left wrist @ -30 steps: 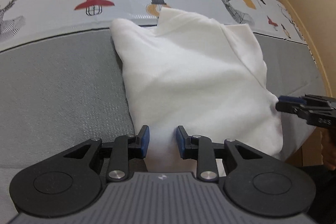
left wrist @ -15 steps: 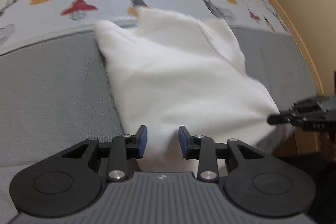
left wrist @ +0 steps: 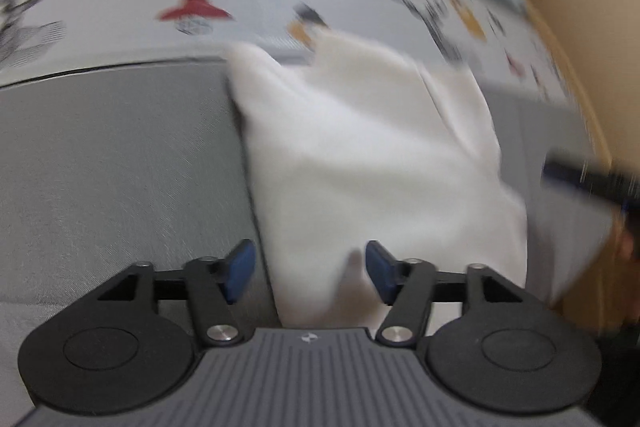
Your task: Fold small clothes
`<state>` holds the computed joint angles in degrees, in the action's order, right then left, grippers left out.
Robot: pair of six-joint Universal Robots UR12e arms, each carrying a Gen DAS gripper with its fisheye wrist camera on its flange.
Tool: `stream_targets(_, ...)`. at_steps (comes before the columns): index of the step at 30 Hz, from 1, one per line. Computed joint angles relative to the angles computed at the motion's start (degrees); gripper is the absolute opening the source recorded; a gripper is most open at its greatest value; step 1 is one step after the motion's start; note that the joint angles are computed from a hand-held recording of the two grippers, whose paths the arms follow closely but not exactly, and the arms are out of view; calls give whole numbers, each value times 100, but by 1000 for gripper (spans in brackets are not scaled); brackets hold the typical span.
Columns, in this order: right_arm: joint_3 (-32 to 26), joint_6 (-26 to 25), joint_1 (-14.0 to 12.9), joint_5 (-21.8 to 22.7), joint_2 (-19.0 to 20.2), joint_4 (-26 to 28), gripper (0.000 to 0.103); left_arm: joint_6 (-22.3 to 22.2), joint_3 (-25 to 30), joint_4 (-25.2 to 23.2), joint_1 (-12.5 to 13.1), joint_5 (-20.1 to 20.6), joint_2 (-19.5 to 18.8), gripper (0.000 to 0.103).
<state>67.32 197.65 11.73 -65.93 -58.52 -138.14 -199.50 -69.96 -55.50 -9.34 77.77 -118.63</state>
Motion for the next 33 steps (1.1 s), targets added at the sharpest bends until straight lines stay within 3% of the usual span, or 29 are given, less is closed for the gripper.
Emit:
stream_targets(3, -331, 103, 110, -97, 229, 429, 53, -733, 1, 127, 64, -3, -65, 69)
stream_targets(5, -600, 37, 197, -208, 401, 762, 57, -1042, -68, 427, 107, -132, -93, 69)
stream_targets(7, -853, -55, 275, -293, 565, 1072, 62, -1268, -1, 384, 122, -179, -161, 69)
stream_targets(11, -1049, -142, 359, -670, 703, 1524, 68, -1274, 104, 363, 131, -218, -283, 69)
stream_targets(14, -1111, 20, 337, -603, 772, 1622, 72, -1309, 149, 342, 133, -297, -357, 69)
stream_targets(23, -1167, 65, 307, -457, 826, 1694, 70, -1206, 180, 316, 147, -418, -406, 69)
stream_targets(25, -1153, 66, 305, -409, 825, 1656, 61, -1228, 188, 311, 143, -428, -416, 69)
stream_targets(27, -1116, 73, 281, -216, 818, 1569, 34, -1228, 187, 306, 139, -467, -430, 69)
stream_targets(28, -1085, 97, 268, -69, 811, 1502, 33, -1210, 195, 292, 134, -485, -441, 69)
stream_targets(31, -1053, 86, 291, -106, 788, 1415, 27, -1037, 206, 326, 103, -409, -460, 52)
stream_targets(33, -1022, 229, 285, -69, 776, 1328, 22, -953, 172, 460, 117, -452, -437, 31)
